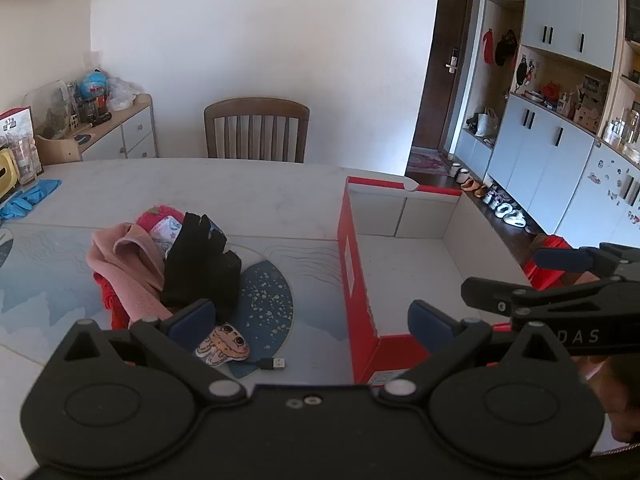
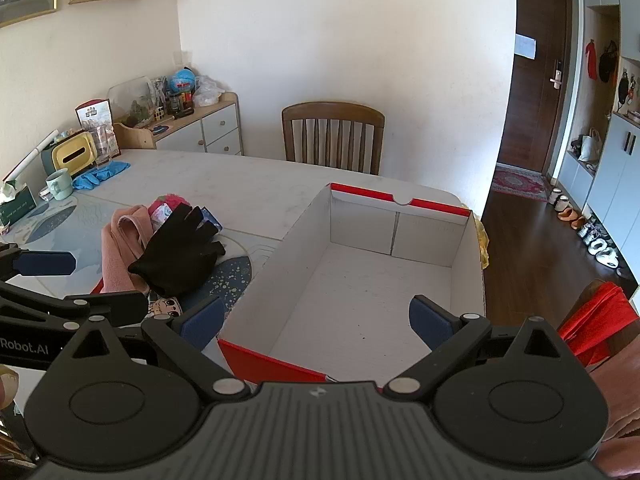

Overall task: Organize objects
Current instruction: 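Grasp the black dotted gloves on the table with the left gripper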

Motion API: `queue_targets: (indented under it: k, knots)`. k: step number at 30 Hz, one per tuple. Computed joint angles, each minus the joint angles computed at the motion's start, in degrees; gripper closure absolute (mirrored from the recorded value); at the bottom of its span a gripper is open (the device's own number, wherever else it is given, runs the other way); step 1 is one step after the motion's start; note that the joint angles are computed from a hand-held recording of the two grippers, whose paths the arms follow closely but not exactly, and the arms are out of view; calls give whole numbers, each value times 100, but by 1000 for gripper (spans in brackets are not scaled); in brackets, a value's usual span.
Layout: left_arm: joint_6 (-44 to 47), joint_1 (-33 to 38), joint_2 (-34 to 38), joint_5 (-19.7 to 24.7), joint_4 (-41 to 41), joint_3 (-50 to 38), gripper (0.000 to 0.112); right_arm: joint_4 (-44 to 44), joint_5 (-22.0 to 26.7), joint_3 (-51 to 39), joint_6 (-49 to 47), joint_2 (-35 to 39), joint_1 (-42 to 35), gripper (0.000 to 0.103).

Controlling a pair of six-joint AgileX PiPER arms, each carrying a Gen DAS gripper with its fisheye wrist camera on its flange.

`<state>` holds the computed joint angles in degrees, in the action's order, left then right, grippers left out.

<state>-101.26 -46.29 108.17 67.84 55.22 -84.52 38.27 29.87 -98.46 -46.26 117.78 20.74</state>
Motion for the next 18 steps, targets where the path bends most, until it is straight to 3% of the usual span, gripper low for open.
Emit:
queue_targets:
  k: [10, 18]
  knots:
    - [155, 228, -160, -357, 73, 254, 10, -390, -46, -138, 429, 108, 77, 4]
    - [378, 784, -342, -1025, 11, 672, 11, -1782, 11, -750, 2145, 474, 212, 4]
